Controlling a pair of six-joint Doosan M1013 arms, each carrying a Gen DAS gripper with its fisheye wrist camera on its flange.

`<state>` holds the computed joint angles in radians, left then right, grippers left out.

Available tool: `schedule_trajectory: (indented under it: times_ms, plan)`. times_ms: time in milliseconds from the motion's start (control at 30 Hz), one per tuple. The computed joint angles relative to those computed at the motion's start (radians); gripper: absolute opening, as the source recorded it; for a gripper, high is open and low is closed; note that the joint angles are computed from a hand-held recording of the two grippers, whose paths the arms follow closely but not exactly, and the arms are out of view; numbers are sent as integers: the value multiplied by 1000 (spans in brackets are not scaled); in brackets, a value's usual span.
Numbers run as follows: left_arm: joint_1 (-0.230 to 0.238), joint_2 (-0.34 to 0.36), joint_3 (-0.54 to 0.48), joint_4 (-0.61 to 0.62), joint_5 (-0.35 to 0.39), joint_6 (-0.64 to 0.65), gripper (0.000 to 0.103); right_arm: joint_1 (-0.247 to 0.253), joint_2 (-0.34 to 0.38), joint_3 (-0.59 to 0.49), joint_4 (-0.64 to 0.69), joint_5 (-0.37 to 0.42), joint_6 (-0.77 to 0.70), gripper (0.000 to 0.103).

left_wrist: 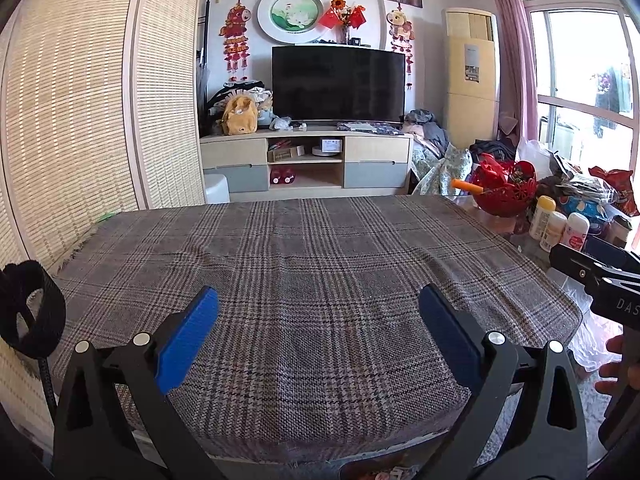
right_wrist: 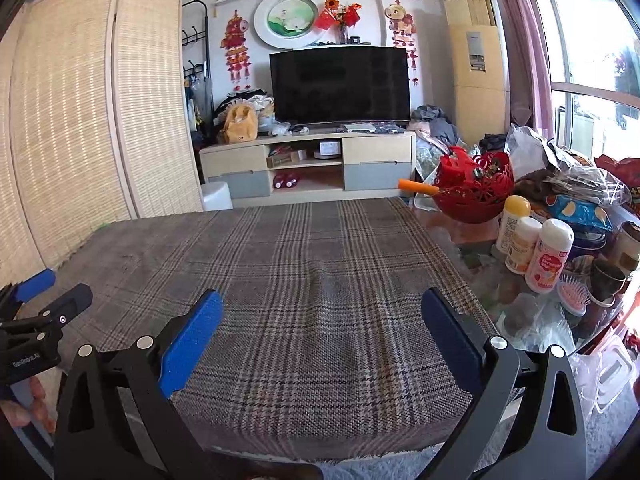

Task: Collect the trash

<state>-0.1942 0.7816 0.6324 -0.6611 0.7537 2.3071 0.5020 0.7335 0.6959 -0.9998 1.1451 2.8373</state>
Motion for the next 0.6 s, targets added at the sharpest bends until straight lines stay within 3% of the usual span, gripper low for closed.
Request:
schedule_trajectory:
  times_ms: [600]
  plan:
    - [1, -3, 7, 5, 3, -3, 95, -3, -11, 19, 12, -9, 5, 100]
